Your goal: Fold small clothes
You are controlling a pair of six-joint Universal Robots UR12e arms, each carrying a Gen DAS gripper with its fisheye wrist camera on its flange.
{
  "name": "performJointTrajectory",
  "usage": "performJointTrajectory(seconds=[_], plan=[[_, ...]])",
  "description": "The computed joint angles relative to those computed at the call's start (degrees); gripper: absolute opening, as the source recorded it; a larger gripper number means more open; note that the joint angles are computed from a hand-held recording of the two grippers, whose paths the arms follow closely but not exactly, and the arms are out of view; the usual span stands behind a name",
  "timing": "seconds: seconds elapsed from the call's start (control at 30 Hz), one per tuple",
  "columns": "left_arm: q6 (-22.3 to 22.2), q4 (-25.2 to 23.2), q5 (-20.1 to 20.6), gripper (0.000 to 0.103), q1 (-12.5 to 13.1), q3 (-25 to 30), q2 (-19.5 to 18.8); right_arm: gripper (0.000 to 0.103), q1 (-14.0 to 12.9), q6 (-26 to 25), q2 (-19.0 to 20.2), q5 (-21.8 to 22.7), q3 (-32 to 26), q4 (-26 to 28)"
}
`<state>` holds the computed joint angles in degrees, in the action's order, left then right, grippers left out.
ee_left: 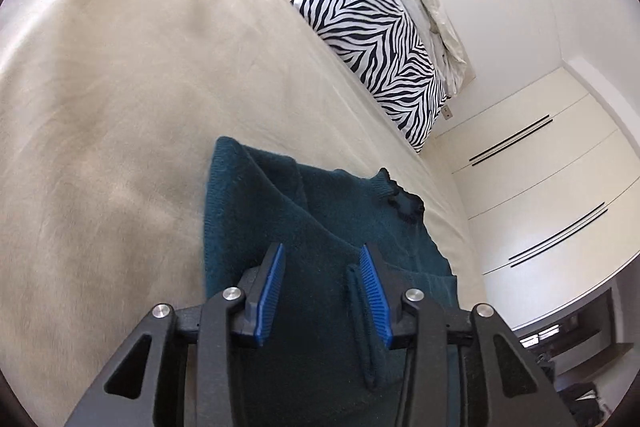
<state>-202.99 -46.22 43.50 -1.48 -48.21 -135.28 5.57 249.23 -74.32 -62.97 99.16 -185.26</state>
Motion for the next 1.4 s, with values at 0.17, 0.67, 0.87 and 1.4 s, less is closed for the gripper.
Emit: performJointTrajectory(seconds=[0.17,0.67,0.87,1.4], plan=[[6.99,-2.94,3.01,0.03,-0.23,-1.57,1.54,0.069,1.83,2.04,-2.87,-0.86,5.09,1.1],[15.55,2.93,5.18,0.069,1.61,-29.26,22.24,0.069,6.69,-3.28,-17.75,-14.85,16.41,10.51],[14.33,0.92,5.04,0.069,2.84,-39.0,29.65,0.069,9.54,-8.98,-23.34,-22.48,16.9,25.32],[20.65,-11.56,4.23,0.069,3.92,-45.79,36.43,0.066,9.58,-6.06,-26.85,-17.34,20.79,31.07]])
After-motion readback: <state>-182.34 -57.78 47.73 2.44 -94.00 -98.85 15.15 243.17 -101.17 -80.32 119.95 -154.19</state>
